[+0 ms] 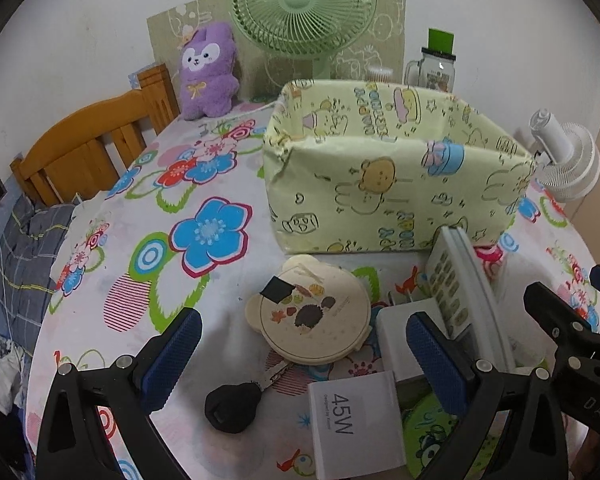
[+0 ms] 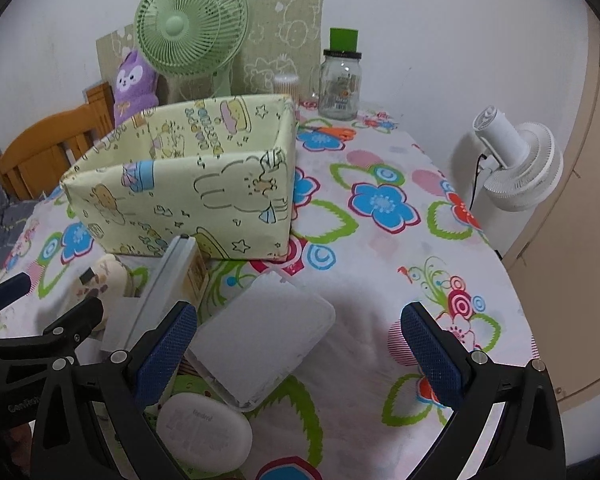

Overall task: Organize rigid objects
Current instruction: 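Lower the left tool toward the white cube charger while the right tool lowers toward the clear container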

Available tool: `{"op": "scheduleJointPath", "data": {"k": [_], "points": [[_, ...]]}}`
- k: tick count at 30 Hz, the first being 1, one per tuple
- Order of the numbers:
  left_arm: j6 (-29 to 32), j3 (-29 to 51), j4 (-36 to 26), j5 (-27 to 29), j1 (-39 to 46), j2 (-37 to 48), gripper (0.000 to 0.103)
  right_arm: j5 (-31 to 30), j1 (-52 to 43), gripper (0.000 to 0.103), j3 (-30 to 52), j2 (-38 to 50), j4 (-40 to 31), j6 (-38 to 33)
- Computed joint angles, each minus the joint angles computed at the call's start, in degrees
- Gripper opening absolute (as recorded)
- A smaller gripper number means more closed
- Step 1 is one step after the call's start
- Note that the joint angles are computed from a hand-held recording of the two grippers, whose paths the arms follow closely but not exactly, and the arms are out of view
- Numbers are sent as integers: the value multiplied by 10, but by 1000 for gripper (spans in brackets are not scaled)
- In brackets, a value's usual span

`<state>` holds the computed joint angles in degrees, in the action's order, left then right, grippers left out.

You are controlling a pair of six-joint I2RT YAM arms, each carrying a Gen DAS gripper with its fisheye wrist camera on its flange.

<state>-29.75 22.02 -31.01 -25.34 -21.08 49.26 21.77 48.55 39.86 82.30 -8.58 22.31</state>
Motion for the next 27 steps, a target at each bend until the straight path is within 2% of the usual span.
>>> {"op": "scheduleJointPath", "data": {"k": [16, 27], "points": [[30, -14, 37, 36, 53, 22, 103, -33, -9, 103, 20, 58, 14, -4], [47, -21, 27, 46, 60, 5, 102, -15, 6, 103, 30, 60, -3, -9]]}}
